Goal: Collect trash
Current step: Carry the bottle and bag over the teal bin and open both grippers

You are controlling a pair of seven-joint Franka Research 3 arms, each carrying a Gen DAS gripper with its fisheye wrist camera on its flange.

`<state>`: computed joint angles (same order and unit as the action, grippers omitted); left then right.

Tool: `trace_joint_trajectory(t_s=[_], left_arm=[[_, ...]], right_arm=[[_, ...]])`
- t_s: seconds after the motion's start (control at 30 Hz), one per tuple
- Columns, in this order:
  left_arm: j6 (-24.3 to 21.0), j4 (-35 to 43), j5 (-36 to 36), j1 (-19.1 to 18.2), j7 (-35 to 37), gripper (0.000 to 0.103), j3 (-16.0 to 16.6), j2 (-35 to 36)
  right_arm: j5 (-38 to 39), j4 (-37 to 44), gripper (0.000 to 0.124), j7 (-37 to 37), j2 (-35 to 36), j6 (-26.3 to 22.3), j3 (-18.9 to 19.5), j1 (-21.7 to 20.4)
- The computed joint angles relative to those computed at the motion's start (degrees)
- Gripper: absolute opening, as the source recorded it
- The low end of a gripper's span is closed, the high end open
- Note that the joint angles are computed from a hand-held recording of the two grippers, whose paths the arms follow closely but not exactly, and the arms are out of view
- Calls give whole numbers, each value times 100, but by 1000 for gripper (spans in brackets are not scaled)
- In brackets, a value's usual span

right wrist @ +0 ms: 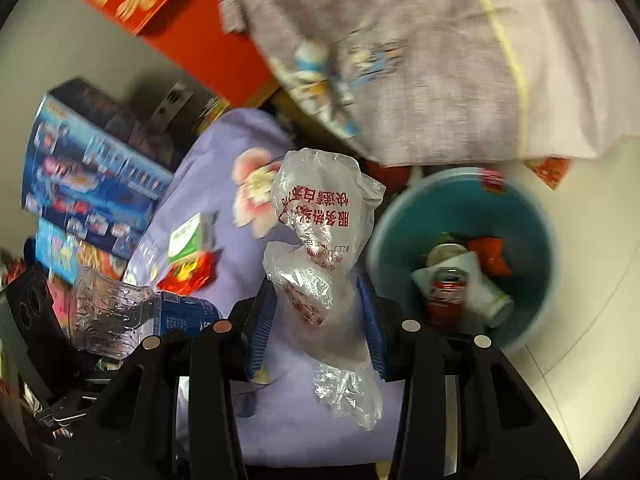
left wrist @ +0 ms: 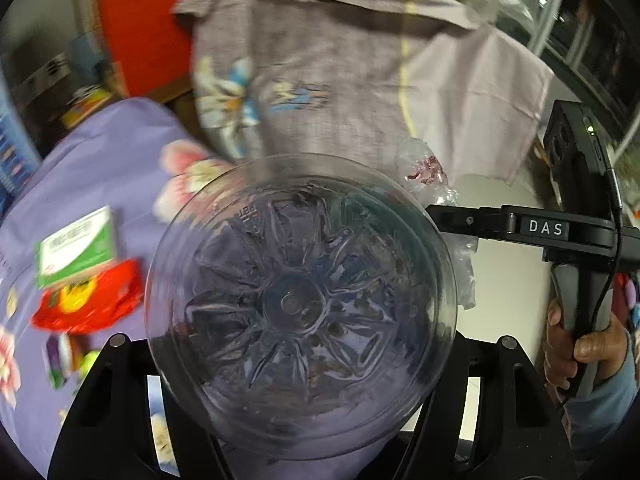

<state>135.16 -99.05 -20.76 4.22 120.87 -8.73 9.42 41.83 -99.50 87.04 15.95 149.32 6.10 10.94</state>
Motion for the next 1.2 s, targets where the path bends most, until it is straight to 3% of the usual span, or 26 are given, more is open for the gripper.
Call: trace_joint_trajectory(t_s=[0.37, 0.53, 0.8, 0.97, 1.07, 1.13, 1.2], left_arm=[[-506, 1143, 752, -482, -565, 67, -363, 1153], [-791, 1704, 1192, -682, -953, 69, -377, 1661], [-686, 1715, 1378, -631, -1169, 83, -441, 1732], [-625, 1612, 1372, -573, -1171, 87, -453, 1652], [-604, 1541, 1343, -537, -1179, 89, -446, 1599], [-627, 1504, 1287, -499, -1173, 90, -451, 1565], [-613, 1441, 1251, -472, -1166, 91, -446, 1519]], right_arm=[[385, -419, 40, -134, -57, -88, -175, -397], [374, -451, 40, -81, -19, -143, -220, -472], [242, -275, 40, 51, 166, -253, -220, -508], [34, -102, 41, 208, 301, -294, -232, -474], [-170, 15, 47, 338, 387, -379, -250, -453], [-192, 72, 70, 367, 432, -440, -231, -476], [-326, 77, 71, 503, 437, -405, -264, -435]])
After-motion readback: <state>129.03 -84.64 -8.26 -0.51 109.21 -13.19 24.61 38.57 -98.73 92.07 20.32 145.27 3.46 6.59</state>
